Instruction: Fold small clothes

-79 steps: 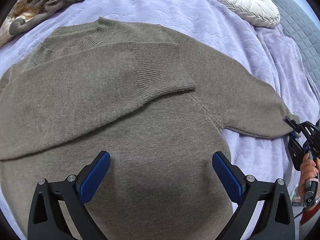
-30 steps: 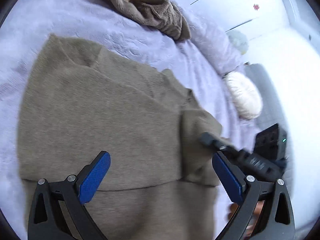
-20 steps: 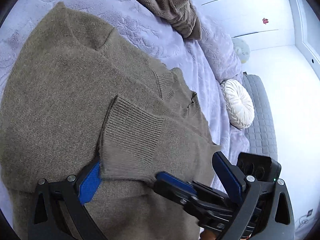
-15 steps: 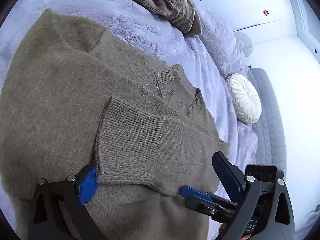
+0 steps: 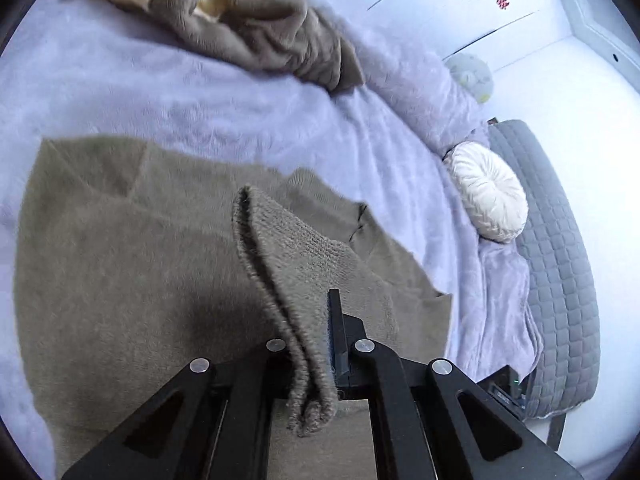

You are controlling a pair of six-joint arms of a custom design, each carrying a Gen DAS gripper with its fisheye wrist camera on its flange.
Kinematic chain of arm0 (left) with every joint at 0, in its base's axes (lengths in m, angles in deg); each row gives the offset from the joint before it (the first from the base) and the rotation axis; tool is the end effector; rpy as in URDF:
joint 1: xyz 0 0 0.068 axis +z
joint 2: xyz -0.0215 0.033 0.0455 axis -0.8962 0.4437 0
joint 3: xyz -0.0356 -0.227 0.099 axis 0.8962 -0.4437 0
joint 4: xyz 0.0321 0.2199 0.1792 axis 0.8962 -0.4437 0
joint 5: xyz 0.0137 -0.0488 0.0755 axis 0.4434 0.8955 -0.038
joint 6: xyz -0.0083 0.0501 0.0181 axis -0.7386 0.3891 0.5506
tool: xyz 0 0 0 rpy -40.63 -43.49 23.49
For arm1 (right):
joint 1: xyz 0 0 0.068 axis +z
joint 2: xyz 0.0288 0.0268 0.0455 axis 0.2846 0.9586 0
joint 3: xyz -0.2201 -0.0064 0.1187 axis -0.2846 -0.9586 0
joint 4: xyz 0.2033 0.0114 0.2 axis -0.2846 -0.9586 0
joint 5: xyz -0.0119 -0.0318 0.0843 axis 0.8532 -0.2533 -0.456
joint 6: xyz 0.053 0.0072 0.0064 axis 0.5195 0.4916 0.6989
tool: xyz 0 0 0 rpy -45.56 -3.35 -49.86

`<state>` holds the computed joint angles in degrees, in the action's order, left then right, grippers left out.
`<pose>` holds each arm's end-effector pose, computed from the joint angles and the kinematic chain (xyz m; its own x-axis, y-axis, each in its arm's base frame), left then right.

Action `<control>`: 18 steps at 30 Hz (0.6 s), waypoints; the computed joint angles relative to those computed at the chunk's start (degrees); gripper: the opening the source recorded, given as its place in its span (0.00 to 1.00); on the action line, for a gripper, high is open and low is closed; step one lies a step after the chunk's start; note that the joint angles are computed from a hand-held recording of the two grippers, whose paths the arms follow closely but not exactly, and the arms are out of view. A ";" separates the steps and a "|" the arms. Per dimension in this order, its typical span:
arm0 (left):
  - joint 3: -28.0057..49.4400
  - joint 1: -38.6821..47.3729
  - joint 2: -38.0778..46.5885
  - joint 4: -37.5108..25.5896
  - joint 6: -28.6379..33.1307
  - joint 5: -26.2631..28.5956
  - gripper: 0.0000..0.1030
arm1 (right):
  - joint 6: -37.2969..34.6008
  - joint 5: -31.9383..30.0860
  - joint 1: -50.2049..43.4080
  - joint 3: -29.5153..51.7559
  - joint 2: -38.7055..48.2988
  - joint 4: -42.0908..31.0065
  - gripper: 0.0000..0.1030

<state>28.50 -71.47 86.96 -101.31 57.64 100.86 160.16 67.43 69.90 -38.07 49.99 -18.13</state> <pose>0.3942 -0.0792 0.1568 -0.9446 0.1232 -0.3041 0.3034 0.6808 -0.6667 0.1686 0.1977 0.0933 -0.2614 0.9651 0.0164 0.5818 0.1440 0.8005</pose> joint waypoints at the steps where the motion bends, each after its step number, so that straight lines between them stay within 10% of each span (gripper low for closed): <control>1: 0.55 0.67 -0.39 -0.48 -0.20 0.31 0.05 | 1.52 1.74 0.02 -1.48 -0.67 1.08 0.45; 12: -4.30 3.67 1.95 -2.07 3.33 -6.97 0.05 | -6.34 -0.88 -4.92 -2.01 -13.24 -13.10 0.46; 14: -6.37 3.86 1.82 -0.34 2.27 -7.06 0.05 | -3.11 -4.68 -6.21 -4.45 -9.74 -7.99 0.34; 15: -7.35 4.08 0.58 0.41 2.37 -6.38 0.05 | -1.66 -5.74 -6.28 -4.88 -9.14 -8.46 0.11; 18: -8.44 3.91 -2.93 0.62 5.23 -6.54 0.05 | -4.90 -2.95 -4.92 -3.59 -13.05 -14.75 0.06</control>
<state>20.06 -67.56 84.03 -100.69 62.87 94.31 155.26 64.48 64.97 -41.66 36.94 -32.88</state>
